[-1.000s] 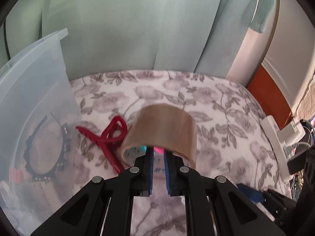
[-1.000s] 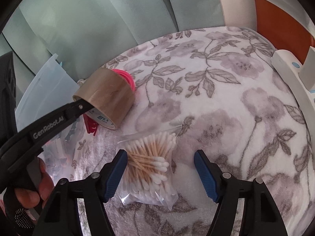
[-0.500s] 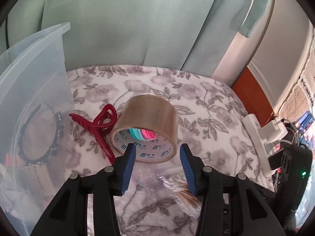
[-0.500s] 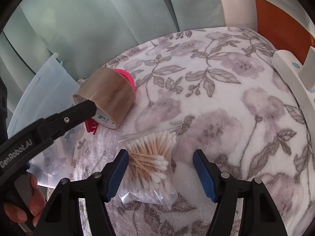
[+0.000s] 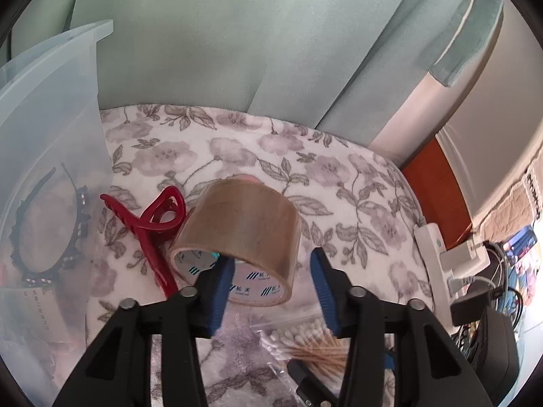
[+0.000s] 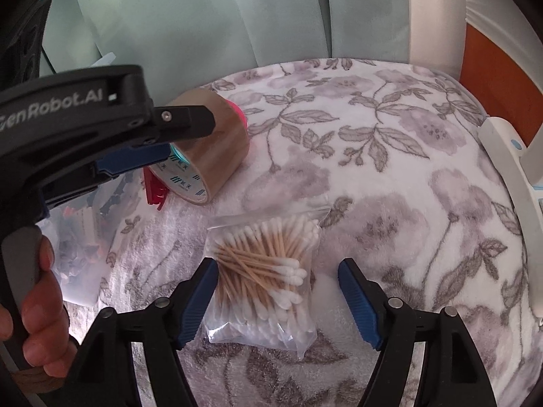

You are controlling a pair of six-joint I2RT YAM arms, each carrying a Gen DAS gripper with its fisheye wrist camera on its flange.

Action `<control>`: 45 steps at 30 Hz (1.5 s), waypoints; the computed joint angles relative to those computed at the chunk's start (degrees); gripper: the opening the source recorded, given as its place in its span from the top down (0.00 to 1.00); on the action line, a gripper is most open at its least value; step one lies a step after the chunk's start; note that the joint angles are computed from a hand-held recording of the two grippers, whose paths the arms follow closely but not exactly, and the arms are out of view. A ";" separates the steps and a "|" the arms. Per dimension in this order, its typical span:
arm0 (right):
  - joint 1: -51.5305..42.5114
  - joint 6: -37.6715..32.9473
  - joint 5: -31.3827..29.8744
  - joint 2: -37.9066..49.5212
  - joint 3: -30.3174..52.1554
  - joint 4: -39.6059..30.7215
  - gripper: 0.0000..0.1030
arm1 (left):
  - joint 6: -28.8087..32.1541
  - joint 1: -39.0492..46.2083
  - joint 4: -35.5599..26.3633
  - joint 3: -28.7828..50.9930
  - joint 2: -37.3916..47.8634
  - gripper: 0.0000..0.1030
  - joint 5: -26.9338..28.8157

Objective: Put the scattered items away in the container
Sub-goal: 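Close the left gripper on the rim of the brown packing tape roll, then grasp the bag of cotton swabs with the right gripper while the left holds the tape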

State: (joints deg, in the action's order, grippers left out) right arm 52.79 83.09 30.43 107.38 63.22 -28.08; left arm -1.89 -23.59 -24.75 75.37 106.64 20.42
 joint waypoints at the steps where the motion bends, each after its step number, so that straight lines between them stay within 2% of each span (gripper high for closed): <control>1: 0.00 0.00 -0.02 0.00 -0.01 -0.04 0.26 | -0.51 -0.08 0.21 0.09 0.00 0.64 -0.07; 3: 0.02 0.17 0.04 -0.11 -0.22 0.11 0.27 | -1.24 -0.28 1.19 -0.12 -0.22 0.70 0.05; 5: 0.01 0.14 0.02 -0.32 -0.52 0.35 0.28 | -1.90 -0.53 2.37 -0.29 -0.28 0.72 -0.01; 12: 0.10 0.31 0.01 -0.50 -0.62 0.19 0.30 | -4.50 -1.59 2.80 3.87 3.88 0.72 0.24; 15: -0.11 0.62 -0.29 -0.61 -0.65 0.01 0.32 | -4.88 -1.91 2.33 5.60 5.40 0.78 -0.67; 18: -0.17 0.07 -0.43 -0.48 -0.42 0.03 0.32 | -4.67 -1.60 1.79 6.54 5.98 0.78 -0.38; 20: 0.03 -0.43 -0.26 -0.52 -0.58 0.66 0.35 | -4.22 -1.14 1.47 6.72 6.10 0.78 0.31; 22: 0.17 -0.82 -0.46 -1.50 -2.08 3.29 0.49 | -3.87 -0.70 0.88 6.66 5.90 0.78 0.87; 27: 0.66 -0.75 -0.77 -1.82 -2.00 3.85 0.56 | -2.92 0.19 -0.35 4.98 4.13 0.82 1.89; 37: 3.00 5.02 -0.93 -5.72 -5.79 5.68 0.65 | -1.10 2.28 -2.87 -0.74 -2.29 0.84 3.27; 45: 7.59 13.78 2.61 -10.14 -6.56 -0.31 0.67 | -0.08 3.33 -4.92 -5.92 -10.43 0.86 5.19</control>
